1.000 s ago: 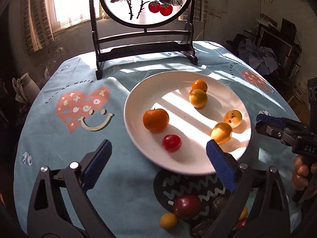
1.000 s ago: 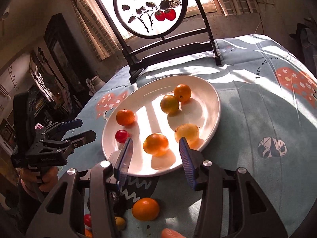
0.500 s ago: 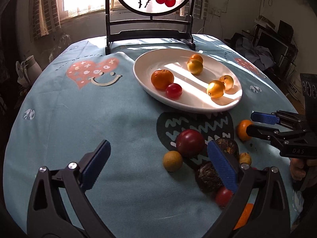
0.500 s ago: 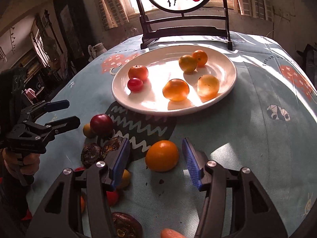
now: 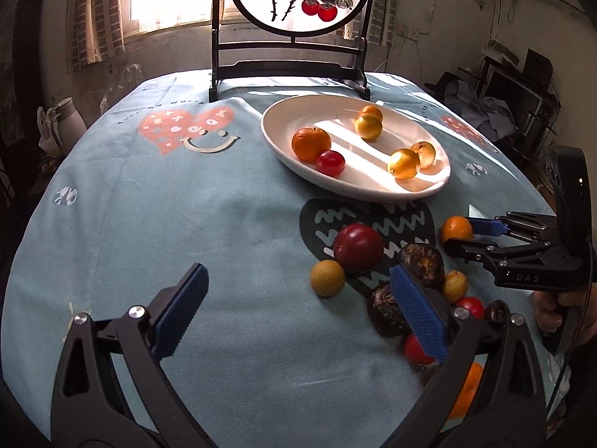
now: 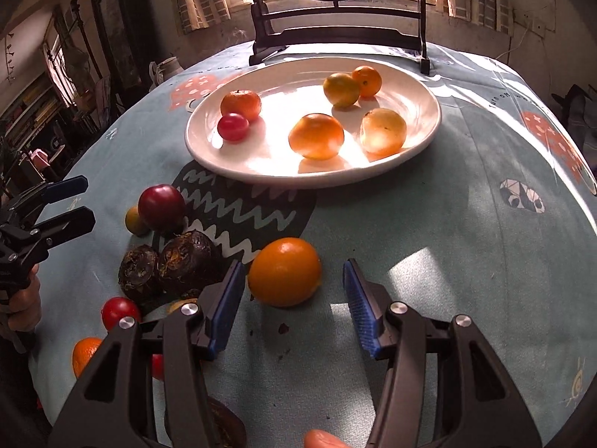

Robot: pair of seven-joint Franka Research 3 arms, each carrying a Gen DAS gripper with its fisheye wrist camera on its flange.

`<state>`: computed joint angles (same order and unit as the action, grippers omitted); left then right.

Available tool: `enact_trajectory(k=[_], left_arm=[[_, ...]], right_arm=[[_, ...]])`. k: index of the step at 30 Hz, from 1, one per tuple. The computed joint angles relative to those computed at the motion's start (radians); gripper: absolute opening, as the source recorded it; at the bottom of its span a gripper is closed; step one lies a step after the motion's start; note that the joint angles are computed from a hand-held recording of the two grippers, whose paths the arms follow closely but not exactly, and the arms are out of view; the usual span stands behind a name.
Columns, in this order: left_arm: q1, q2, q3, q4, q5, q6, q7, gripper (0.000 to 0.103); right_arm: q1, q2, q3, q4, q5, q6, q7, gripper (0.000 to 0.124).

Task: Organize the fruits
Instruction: 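Grasp an orange with the right gripper while the left gripper grasps a large mandarin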

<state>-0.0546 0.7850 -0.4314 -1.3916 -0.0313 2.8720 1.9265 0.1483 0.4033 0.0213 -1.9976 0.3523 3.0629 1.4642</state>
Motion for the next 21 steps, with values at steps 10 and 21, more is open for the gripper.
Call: enact_trajectory(k=[10,21], left_arm=[[0.103,-0.05,-0.127,-0.148,0.027,0.108,0.121,0.1],[0.39,-0.05,-0.466,-0.346,-0.087,0.046,0.453,0.098]], right_arm=[[0.063,0.001,-0.058,-0.011,-0.065,0.031,0.012,0.039],[-0.088,-0.014,0.104,-0.03,0.085,0.091,-0.032,0.039]])
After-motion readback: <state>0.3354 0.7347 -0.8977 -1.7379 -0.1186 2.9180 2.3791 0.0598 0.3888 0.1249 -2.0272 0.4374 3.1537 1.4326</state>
